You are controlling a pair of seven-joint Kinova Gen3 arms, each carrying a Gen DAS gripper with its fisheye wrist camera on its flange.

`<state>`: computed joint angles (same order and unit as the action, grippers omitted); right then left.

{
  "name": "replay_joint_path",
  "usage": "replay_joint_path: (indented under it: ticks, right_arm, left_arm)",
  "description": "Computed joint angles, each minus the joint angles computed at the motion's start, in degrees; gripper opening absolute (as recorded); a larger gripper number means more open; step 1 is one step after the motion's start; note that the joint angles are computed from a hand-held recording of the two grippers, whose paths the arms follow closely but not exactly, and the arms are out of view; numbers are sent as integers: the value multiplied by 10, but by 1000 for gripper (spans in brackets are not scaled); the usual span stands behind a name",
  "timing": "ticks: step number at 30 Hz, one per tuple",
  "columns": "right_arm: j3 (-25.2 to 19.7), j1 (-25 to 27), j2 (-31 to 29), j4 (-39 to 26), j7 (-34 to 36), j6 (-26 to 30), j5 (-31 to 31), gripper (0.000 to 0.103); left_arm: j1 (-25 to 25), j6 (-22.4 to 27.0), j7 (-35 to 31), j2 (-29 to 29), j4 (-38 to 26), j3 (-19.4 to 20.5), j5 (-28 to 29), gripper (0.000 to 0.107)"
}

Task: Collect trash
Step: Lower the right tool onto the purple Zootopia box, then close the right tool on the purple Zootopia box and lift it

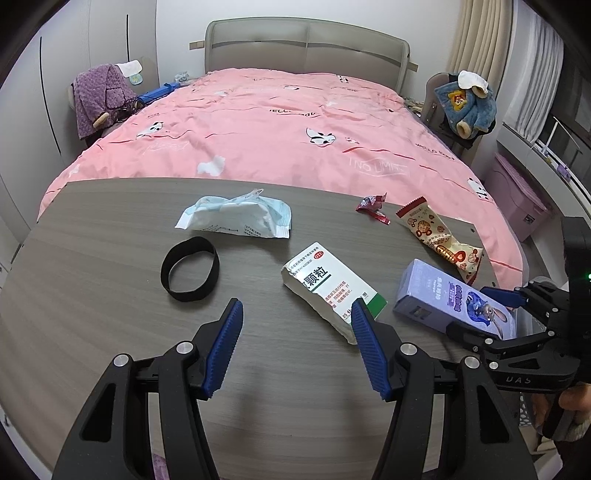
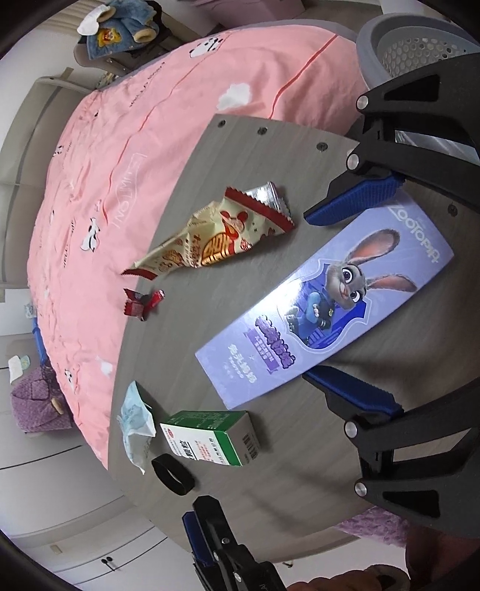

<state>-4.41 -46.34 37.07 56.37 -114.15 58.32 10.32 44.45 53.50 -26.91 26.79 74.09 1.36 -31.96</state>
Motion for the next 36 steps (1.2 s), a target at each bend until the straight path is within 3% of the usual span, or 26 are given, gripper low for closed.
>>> replay_joint_path:
  ticks: [6,10,19,27,36]
  right_arm:
    - [0,-8,6,-9,-11,13,-7,62]
    - [1,-17,-5,10,-43,-6,-10,47]
    - [16,-50,-56,102,-191,-75,23,45]
    - [21,-68,-108,183,-327,-111,82,45]
    - [4,-64,-147,247,-415,-134,129,46]
  left_arm:
    - [-5,-5,1,0,4,1,7,59]
    - [-7,-3,1,0,2,1,9,58]
    - [-12,-2,-1,12,-7,3,25,59]
    - [-20,-6,-21,39,-52,4,57,62]
    - [-9,89,-49,115,-190,-16,83,62]
